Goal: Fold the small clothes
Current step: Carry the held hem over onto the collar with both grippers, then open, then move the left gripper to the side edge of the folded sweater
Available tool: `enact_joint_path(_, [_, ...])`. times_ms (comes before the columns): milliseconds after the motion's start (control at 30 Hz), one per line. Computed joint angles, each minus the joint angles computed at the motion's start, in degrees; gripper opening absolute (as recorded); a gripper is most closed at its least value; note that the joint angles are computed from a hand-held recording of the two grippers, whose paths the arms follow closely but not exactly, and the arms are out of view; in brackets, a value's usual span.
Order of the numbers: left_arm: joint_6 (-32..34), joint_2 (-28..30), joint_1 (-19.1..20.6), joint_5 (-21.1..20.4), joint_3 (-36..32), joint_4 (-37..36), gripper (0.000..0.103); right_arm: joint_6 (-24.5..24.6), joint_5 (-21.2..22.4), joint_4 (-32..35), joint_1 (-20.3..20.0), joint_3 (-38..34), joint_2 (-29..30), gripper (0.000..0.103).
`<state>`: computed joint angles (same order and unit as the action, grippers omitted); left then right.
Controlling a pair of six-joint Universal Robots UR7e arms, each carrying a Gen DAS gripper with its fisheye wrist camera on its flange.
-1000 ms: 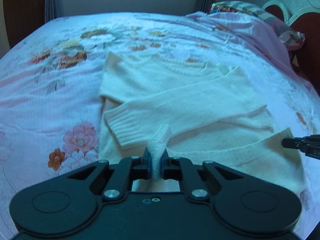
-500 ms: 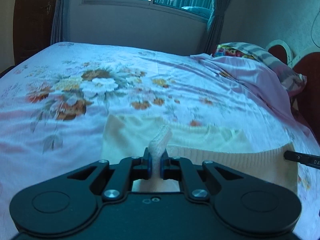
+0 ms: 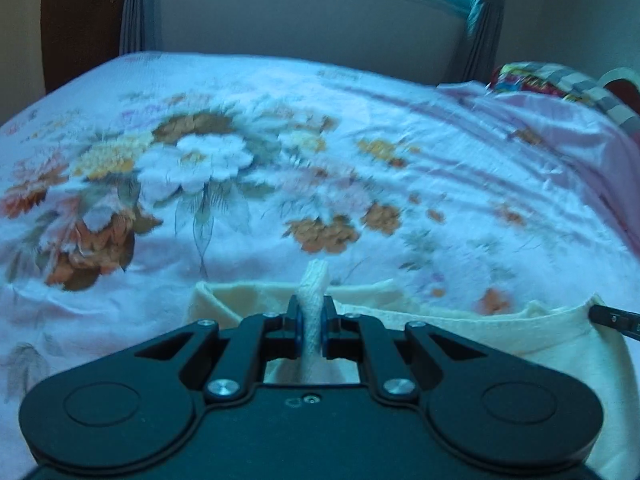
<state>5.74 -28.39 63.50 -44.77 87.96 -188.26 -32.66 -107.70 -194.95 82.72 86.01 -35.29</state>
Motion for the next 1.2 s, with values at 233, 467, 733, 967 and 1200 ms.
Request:
enact_joint_path(233, [1.3,-1.1,-0.8,3.1,2.2,0.6,0.029,-3.3,-3.4,-2.5,0.3,0.8,0.6,0.003])
enact_joint_path(467, [-0.6,-9.4,-5.8,3.5,19.6,-6.9,0.072,-2.6,4.1,-5.2,1.2,18.9,-10.5,0.003])
enact_joint_path(733, [-10.3,-10.9,-7.2,6.7,31.6,-7.7,0.079,-9.7,0.2,-17.6,-0.3,32.6,-9.2,0.003])
enact_joint_path(967, [-13.5,-14.2,-8.4,5.3,32.9,-6.7,0.068,-7.7,1.3,-19.5,1.4,34.5,-11.5,0.003])
enact_joint_path(1200, [-8.2,-7.9,-4.7,4.4,18.2,-2.1,0.069,-5.8,-0.8,-14.5,3.5,25.4,-7.1,0.003])
